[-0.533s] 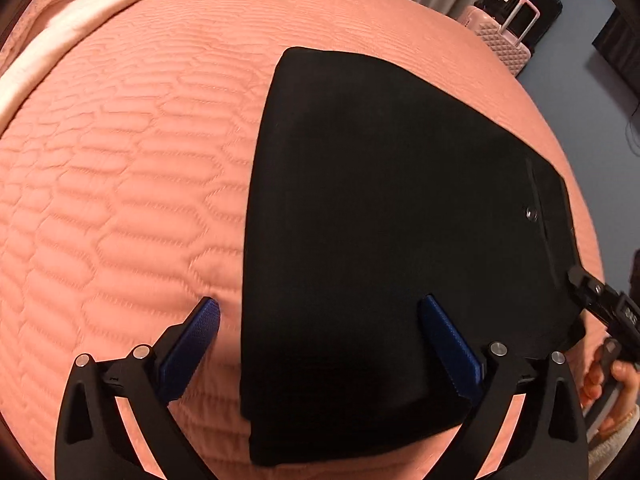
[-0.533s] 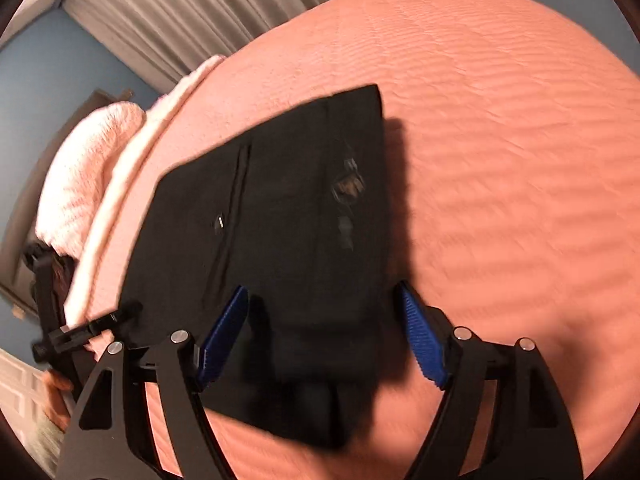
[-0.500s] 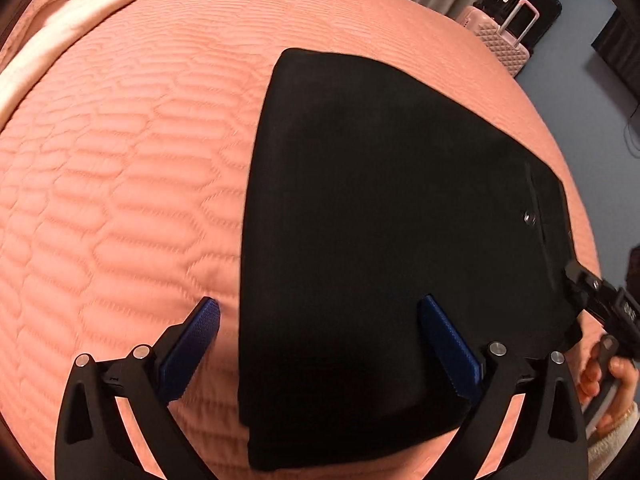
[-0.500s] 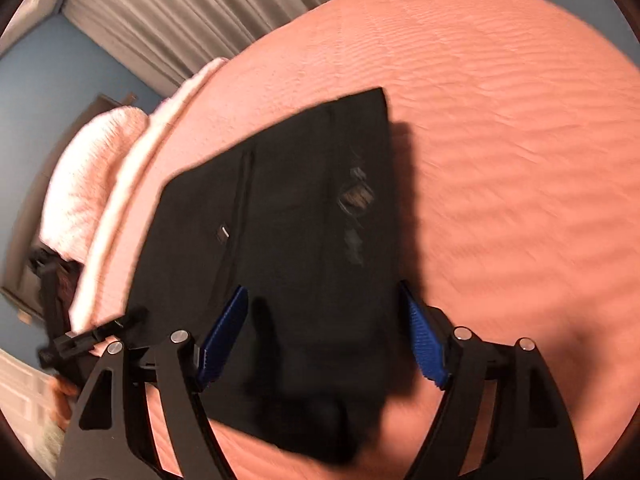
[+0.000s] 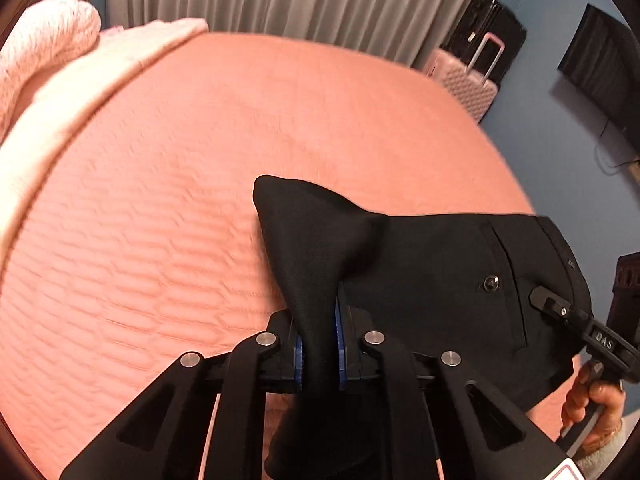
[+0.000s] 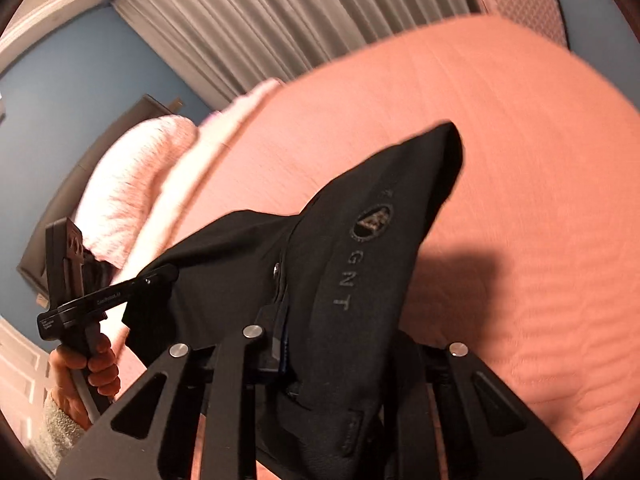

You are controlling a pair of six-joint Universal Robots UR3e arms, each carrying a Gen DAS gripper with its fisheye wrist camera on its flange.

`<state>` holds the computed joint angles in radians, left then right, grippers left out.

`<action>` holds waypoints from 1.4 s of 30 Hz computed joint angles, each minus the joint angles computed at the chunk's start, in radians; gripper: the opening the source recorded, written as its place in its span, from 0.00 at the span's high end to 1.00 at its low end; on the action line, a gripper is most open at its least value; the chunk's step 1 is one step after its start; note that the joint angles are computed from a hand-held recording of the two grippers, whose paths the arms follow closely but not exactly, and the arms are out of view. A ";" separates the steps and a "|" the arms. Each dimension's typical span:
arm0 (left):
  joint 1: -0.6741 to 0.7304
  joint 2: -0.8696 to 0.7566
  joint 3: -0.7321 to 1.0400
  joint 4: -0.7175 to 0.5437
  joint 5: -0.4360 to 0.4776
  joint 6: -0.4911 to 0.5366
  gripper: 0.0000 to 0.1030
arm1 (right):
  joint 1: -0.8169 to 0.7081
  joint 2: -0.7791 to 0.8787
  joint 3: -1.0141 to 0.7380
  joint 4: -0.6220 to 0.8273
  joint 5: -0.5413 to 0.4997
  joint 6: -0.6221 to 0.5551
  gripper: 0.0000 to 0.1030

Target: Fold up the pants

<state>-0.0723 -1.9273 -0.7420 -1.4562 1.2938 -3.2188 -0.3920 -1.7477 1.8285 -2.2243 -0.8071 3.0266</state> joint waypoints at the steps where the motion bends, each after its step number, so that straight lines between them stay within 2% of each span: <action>1: 0.010 0.013 0.044 -0.065 -0.002 0.017 0.90 | -0.016 -0.021 -0.032 0.070 0.015 -0.011 0.81; 3: 0.039 0.081 0.006 -0.142 -0.009 0.033 0.81 | -0.060 -0.078 -0.030 0.183 0.043 -0.038 0.74; 4: 0.043 0.139 -0.075 -0.135 0.025 0.027 0.75 | -0.075 -0.116 -0.012 0.252 0.029 -0.075 0.59; 5: 0.005 0.159 -0.138 -0.101 0.121 0.005 0.49 | -0.065 -0.144 0.024 0.260 -0.040 -0.096 0.40; 6: -0.043 0.190 -0.243 -0.040 0.249 -0.006 0.32 | -0.054 -0.185 0.103 0.208 -0.146 -0.104 0.39; 7: -0.095 0.214 -0.347 -0.002 0.394 -0.026 0.34 | -0.075 -0.247 0.204 0.148 -0.206 -0.111 0.39; 8: -0.118 0.245 -0.449 0.043 0.472 -0.039 0.36 | -0.139 -0.351 0.302 0.169 -0.245 -0.152 0.39; 9: -0.118 0.274 -0.510 0.041 0.494 -0.058 0.39 | -0.243 -0.455 0.358 0.264 -0.241 -0.165 0.40; 11: -0.073 0.380 -0.588 0.043 0.388 -0.076 0.40 | -0.426 -0.662 0.375 0.507 -0.187 -0.234 0.46; 12: -0.094 0.388 -0.571 0.051 0.394 -0.090 0.40 | -0.463 -0.722 0.344 0.590 -0.180 -0.283 0.46; 13: -0.155 0.367 -0.512 0.057 0.447 -0.111 0.40 | -0.458 -0.747 0.303 0.627 -0.175 -0.323 0.46; 14: -0.205 0.339 -0.456 0.058 0.491 -0.124 0.40 | -0.411 -0.747 0.281 0.589 -0.181 -0.302 0.46; 16: -0.311 0.227 -0.267 0.025 0.559 -0.150 0.37 | -0.218 -0.651 0.248 0.418 -0.233 -0.180 0.46; 19: -0.442 0.025 0.047 -0.074 0.657 -0.191 0.31 | 0.096 -0.461 0.234 0.112 -0.415 -0.011 0.47; 20: -0.466 -0.028 0.146 -0.139 0.675 -0.209 0.29 | 0.176 -0.390 0.228 0.059 -0.450 0.003 0.48; 21: -0.479 -0.055 0.204 -0.186 0.679 -0.224 0.29 | 0.214 -0.351 0.251 0.029 -0.474 0.017 0.48; 23: -0.479 -0.056 0.205 -0.214 0.652 -0.257 0.27 | 0.176 -0.389 0.347 0.037 -0.478 -0.003 0.50; 24: -0.477 -0.025 0.143 -0.193 0.632 -0.265 0.24 | 0.134 -0.454 0.386 0.086 -0.456 -0.036 0.51; 27: -0.454 0.128 -0.154 -0.090 0.583 -0.282 0.23 | -0.019 -0.694 0.447 0.283 -0.370 -0.225 0.50; 28: -0.441 0.169 -0.254 -0.040 0.571 -0.279 0.23 | -0.007 -0.718 0.450 0.300 -0.382 -0.247 0.50; 29: -0.442 0.190 -0.313 -0.017 0.563 -0.292 0.23 | 0.046 -0.709 0.460 0.275 -0.448 -0.247 0.51; 30: -0.446 0.189 -0.336 -0.015 0.552 -0.309 0.23 | 0.112 -0.658 0.487 0.194 -0.510 -0.236 0.52; 31: -0.443 0.189 -0.341 -0.021 0.538 -0.315 0.23 | 0.145 -0.620 0.517 0.136 -0.552 -0.242 0.51; 32: -0.439 0.188 -0.350 -0.020 0.513 -0.318 0.23 | 0.136 -0.570 0.549 0.081 -0.551 -0.253 0.51; 33: -0.444 0.181 -0.343 -0.024 0.505 -0.325 0.23 | 0.085 -0.557 0.561 0.075 -0.504 -0.262 0.50; 34: -0.452 0.171 -0.331 -0.030 0.503 -0.326 0.23 | 0.049 -0.534 0.547 0.086 -0.466 -0.268 0.50; 38: -0.492 0.122 -0.246 -0.081 0.533 -0.333 0.23 | 0.056 -0.394 0.500 -0.020 -0.495 -0.227 0.51; 40: -0.494 0.111 -0.213 -0.106 0.531 -0.331 0.23 | 0.052 -0.412 0.449 0.085 -0.508 -0.227 0.51; 42: -0.504 0.105 -0.179 -0.130 0.546 -0.324 0.23 | 0.037 -0.528 0.398 0.245 -0.535 -0.232 0.51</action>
<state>-0.5758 -1.8219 -0.9206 -1.5860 1.8401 -3.5431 -0.3550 -2.2757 2.2265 -1.9794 -1.3425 2.7946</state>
